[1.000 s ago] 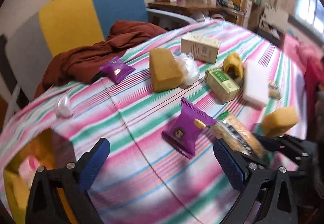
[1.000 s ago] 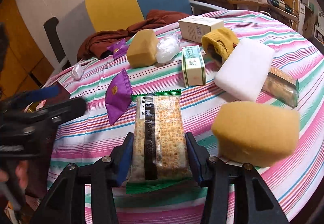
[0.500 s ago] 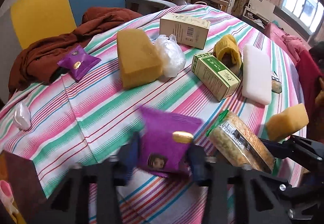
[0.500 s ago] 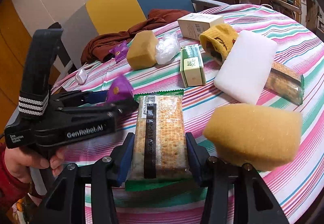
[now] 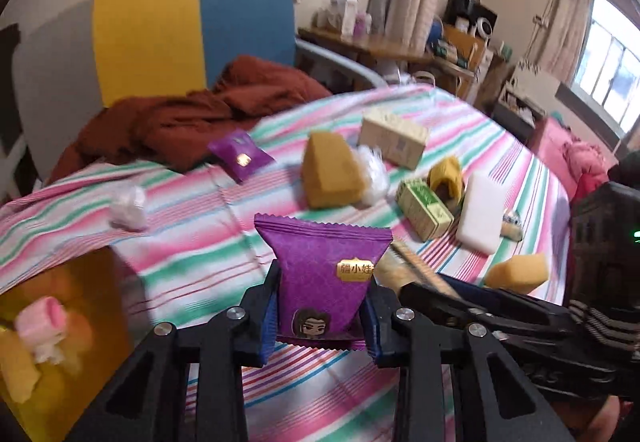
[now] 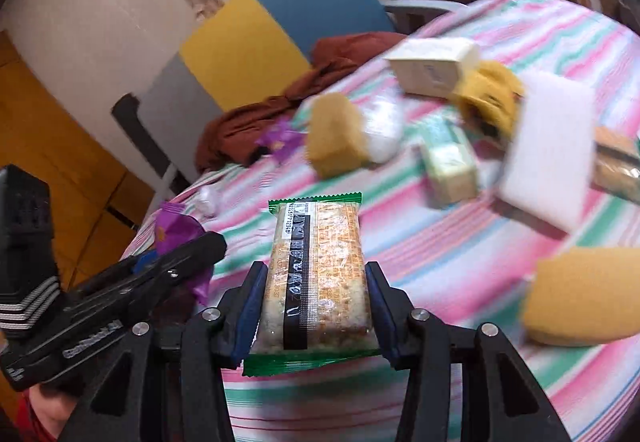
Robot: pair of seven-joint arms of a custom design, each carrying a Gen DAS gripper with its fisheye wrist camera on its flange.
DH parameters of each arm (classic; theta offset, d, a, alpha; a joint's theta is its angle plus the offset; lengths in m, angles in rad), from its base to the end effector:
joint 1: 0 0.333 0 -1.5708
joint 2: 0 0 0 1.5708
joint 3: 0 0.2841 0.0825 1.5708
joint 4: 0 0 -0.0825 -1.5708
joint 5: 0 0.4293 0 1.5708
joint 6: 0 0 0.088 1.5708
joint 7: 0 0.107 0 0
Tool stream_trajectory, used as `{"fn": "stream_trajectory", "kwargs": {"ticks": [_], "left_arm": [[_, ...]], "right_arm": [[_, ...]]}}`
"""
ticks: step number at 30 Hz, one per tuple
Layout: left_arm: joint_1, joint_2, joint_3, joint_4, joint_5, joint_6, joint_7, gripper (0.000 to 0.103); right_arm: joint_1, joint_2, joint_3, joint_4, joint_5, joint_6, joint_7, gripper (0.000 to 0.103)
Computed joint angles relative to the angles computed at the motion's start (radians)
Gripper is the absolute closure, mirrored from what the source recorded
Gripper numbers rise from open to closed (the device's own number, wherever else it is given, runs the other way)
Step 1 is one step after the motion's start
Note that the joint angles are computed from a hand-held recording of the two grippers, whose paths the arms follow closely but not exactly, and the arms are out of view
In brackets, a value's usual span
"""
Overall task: Organize objects
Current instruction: 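Carry both packets over the gold tray and open both tools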
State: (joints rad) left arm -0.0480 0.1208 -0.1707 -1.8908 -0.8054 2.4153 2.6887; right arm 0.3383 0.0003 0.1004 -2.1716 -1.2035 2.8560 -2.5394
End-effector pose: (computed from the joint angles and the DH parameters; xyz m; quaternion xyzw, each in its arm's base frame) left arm 0.6471 -0.1447 0.4354 -0.3403 0.8639 -0.3653 0.0664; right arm 0.5211 0.3005 0.3863 -0.3933 0.8114 -0.1509 0.4052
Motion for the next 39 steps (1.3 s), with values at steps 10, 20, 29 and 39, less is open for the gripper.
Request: {"fn": "stream_trajectory", "kwargs": {"ticks": [10, 20, 29, 39], "left_arm": [[0.067, -0.094, 0.063, -0.086, -0.066, -0.080, 0.009, 0.068], [0.135, -0.115, 0.119, -0.132, -0.040, -0.054, -0.070, 0.068], [0.208, -0.013, 0.141, -0.053, 0.068, 0.008, -0.195, 0.068], [0.248, 0.083, 0.141, 0.033, 0.200, 0.048, -0.285, 0.068]], "right_arm": [[0.049, 0.042, 0.012, 0.065, 0.160, -0.029, -0.181, 0.054], [0.094, 0.074, 0.026, 0.154, 0.225, -0.016, -0.330, 0.054], [0.137, 0.285, 0.067, 0.429, 0.512, -0.035, -0.768, 0.054], [0.175, 0.585, 0.118, 0.809, 0.850, -0.200, -1.143, 0.054]]}}
